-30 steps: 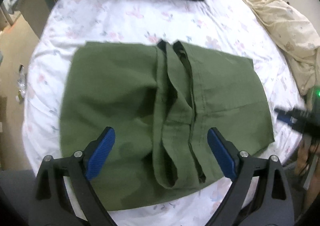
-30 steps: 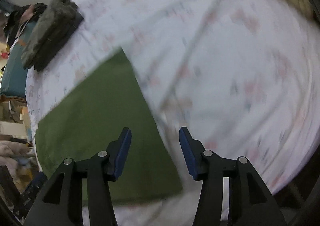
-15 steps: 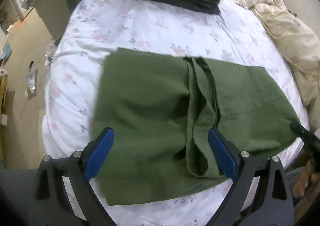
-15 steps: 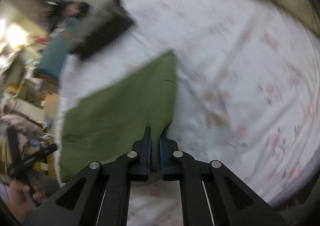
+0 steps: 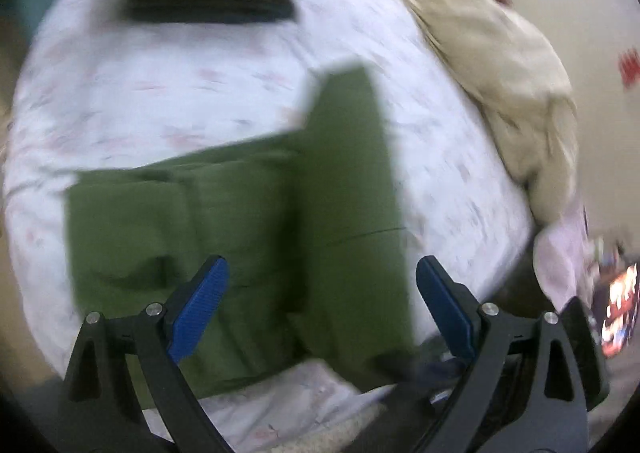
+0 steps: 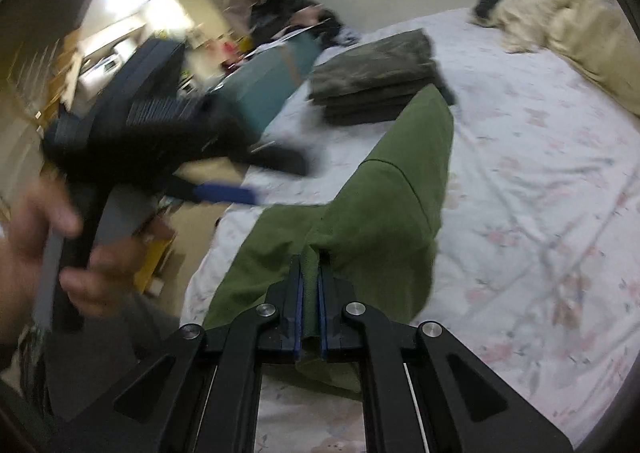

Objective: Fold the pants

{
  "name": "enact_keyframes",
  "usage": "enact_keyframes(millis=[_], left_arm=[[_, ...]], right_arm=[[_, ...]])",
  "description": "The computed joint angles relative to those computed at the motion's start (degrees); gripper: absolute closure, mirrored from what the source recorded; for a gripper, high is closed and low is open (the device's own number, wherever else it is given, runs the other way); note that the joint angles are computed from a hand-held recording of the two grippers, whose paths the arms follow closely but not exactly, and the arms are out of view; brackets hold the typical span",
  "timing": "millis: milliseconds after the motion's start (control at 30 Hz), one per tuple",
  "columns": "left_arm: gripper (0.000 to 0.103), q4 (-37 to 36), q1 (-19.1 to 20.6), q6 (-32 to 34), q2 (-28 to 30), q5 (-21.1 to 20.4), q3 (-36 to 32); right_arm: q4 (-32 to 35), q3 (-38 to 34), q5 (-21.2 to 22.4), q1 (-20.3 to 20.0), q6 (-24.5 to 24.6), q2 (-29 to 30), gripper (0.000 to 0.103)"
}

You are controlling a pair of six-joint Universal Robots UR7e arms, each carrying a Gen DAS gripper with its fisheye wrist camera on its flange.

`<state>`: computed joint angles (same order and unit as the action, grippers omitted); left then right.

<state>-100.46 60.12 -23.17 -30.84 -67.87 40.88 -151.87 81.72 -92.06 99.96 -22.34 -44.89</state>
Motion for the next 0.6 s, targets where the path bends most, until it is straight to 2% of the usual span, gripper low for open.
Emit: enact_keyframes(millis=[100,167,200,233,300,400,433,467,533,600], left_arm=[[0.013,2.6,-0.7,2.2,3.0,2.3,-3.9],[0.045,5.9,-0.5,3.3,4.6,2.3,-6.2],[0.083,7.3,-0.5,4.0,5.1,2.7,-7.0],[0.096,7.8,-0.4,4.5,5.1,2.4,-7.2],[0.096,5.2,-0.1,5.2,2.6,1.5,-3.7],[0.097,1.1,0.3,4.5,-2.8,1.7,3.4],[0.097,0.1,0.7,4.0,-4.4,1.4,5.2],[0.097,-0.3,1.0,3.9,-5.3,1.3,6.0],[0.097,-1.2,1.3,3.7,-7.8,1.8,8.4],[0.097,-2.2,1.6,4.1,-10.6,3.0,11.2]], right_arm=[[1.3,0.1,1.7,-0.1,-1.2,0.3,0.097],[1.7,0.6,3.2,0.1,-2.4,0.1,0.097],[1.8,0.9,4.0,0.2,-2.9,0.0,0.097],[1.9,1.1,4.4,0.2,-3.2,-0.1,0.095],[6.3,0.1,6.8,-0.4,-2.8,-0.2,0.091],[12.4,-1.6,13.7,-2.1,-1.2,-1.0,0.082],[12.1,-1.4,14.7,-2.4,-1.3,-1.4,0.071],[10.4,-0.7,15.5,-2.7,-1.1,-1.9,0.056],[4.2,0.7,13.7,-2.6,0.0,-2.4,0.054],[1.4,-0.1,6.8,-1.6,0.8,-1.3,0.063]])
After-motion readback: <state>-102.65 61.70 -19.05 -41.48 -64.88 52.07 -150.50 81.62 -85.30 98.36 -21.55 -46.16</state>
